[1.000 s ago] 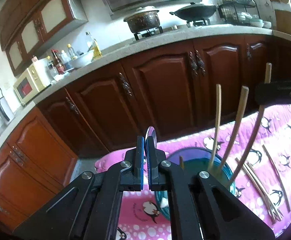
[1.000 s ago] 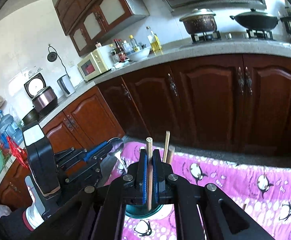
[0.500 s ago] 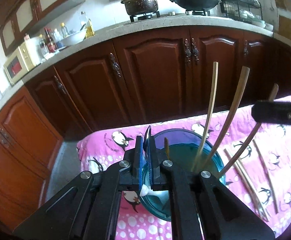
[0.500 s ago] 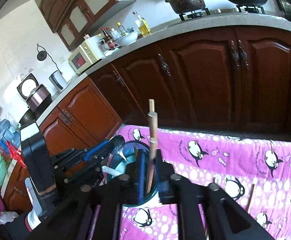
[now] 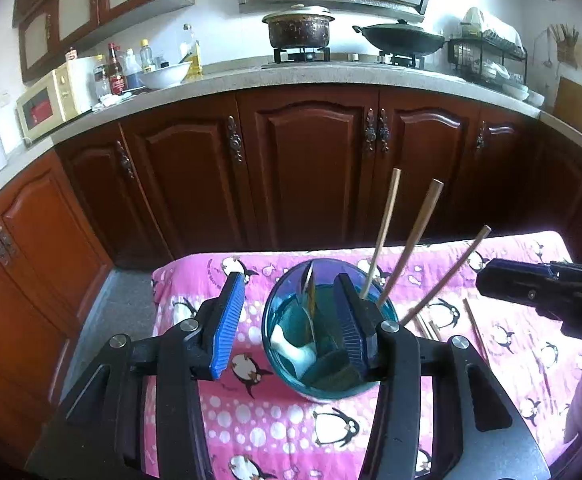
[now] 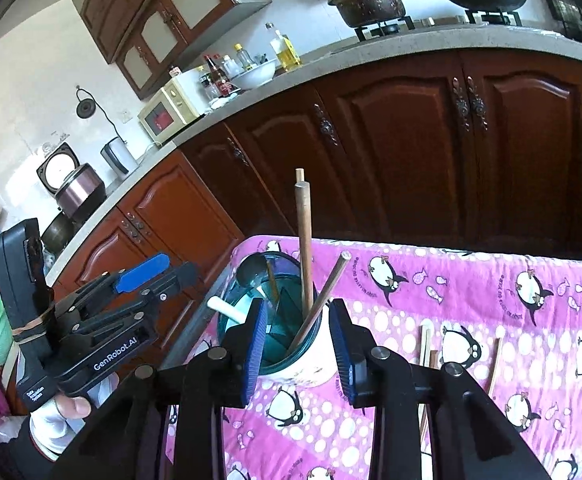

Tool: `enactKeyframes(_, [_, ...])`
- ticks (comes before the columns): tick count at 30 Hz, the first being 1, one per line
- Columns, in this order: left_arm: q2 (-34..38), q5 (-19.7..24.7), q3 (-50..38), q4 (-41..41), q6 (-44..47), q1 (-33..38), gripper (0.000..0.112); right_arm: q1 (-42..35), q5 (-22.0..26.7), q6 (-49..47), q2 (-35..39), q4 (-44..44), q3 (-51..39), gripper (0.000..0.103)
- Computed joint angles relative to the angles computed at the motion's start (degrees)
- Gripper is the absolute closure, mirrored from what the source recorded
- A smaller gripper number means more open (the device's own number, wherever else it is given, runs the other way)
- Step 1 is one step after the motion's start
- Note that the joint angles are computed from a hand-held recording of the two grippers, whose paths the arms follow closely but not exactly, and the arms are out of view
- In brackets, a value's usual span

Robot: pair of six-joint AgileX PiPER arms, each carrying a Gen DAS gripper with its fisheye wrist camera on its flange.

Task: Organize utensils
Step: 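Withdraw both tools from the cup toward the remaining chopsticks and fork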

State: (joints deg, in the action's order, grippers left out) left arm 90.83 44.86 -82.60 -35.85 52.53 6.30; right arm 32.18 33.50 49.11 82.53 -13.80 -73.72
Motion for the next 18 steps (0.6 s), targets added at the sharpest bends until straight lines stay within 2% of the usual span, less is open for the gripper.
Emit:
enactKeyframes(7, [-5.3,-0.2,6.2,-2.1,0.8,-0.1,0.066,7.5,6.8,13.3,-3.0,-15.5,0.2,0.068])
enactKeyframes(10, [-7.3,0.4,8.1,-3.1,1.5,-0.2,0.065,10.5,11.0,16.3,-3.7,-20.3,-0.4,0.067])
enactKeyframes(13, [-9.3,0.6,10.1,-4.0,1.9,-0.5,0.057,12.9,14.6,18.7,-4.3,-23.8,-0.8,0.067])
enactKeyframes(18, [-11.7,1.8,12.6,-4.9,1.8,-1.7,0.056,17.9,20.8,22.6,-6.7,-29.4,0.7,0.062])
